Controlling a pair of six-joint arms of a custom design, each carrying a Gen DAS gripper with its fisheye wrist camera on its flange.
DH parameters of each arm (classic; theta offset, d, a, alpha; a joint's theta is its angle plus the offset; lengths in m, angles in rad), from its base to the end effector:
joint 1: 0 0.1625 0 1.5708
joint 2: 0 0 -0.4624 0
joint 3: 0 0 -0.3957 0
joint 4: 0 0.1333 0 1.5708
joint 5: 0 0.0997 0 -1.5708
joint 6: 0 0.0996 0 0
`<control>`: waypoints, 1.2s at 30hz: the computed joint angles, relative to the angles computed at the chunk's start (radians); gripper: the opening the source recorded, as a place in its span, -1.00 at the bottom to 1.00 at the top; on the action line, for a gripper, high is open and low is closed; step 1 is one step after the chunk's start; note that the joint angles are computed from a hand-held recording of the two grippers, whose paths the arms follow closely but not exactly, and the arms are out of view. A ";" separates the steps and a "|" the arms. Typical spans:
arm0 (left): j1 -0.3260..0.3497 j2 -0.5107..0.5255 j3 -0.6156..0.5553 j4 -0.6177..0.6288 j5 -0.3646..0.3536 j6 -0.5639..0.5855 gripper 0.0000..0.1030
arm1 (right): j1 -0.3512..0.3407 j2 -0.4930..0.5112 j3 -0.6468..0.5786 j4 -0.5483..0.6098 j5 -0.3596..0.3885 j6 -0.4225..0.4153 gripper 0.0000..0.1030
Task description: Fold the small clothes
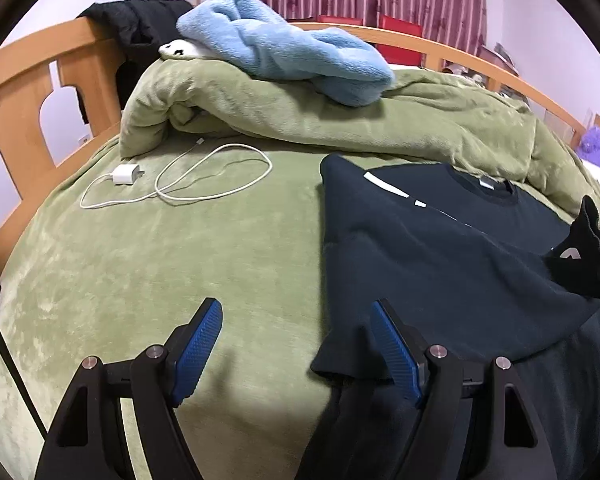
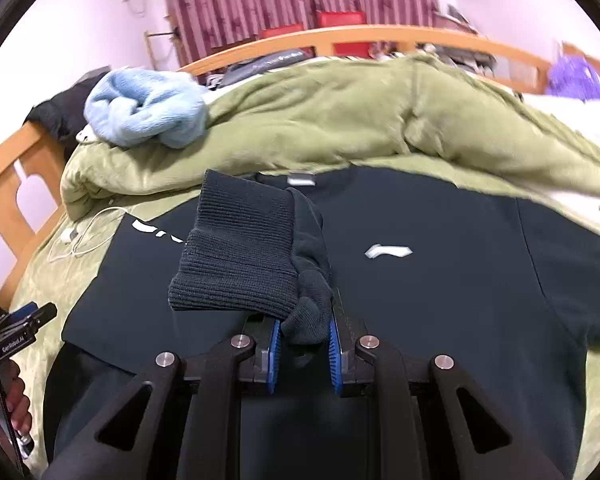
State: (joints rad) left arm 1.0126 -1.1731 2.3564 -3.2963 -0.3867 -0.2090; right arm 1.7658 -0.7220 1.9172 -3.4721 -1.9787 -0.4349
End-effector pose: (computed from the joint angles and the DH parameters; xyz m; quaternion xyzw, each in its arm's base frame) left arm -0.0382 -0.4871 0.2417 -0.0083 0.8133 -0.4073 0.4154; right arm 0.2136 -0.5973 0.0951 0.2181 -0.8954 0.3134 0.2292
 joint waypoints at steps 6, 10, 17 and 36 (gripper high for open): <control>-0.005 0.029 -0.008 0.018 0.002 0.000 0.46 | -0.067 -0.019 0.037 0.024 0.028 0.028 -0.46; 0.004 0.034 -0.015 0.064 -0.001 -0.027 0.46 | -0.087 -0.030 0.055 -0.001 0.016 0.006 -0.09; 0.025 0.018 -0.019 0.061 -0.021 -0.046 0.46 | -0.123 -0.066 0.053 0.007 0.016 0.041 0.17; 0.044 0.025 -0.033 0.069 -0.057 -0.048 0.46 | -0.134 -0.023 0.008 0.058 -0.057 -0.054 -0.01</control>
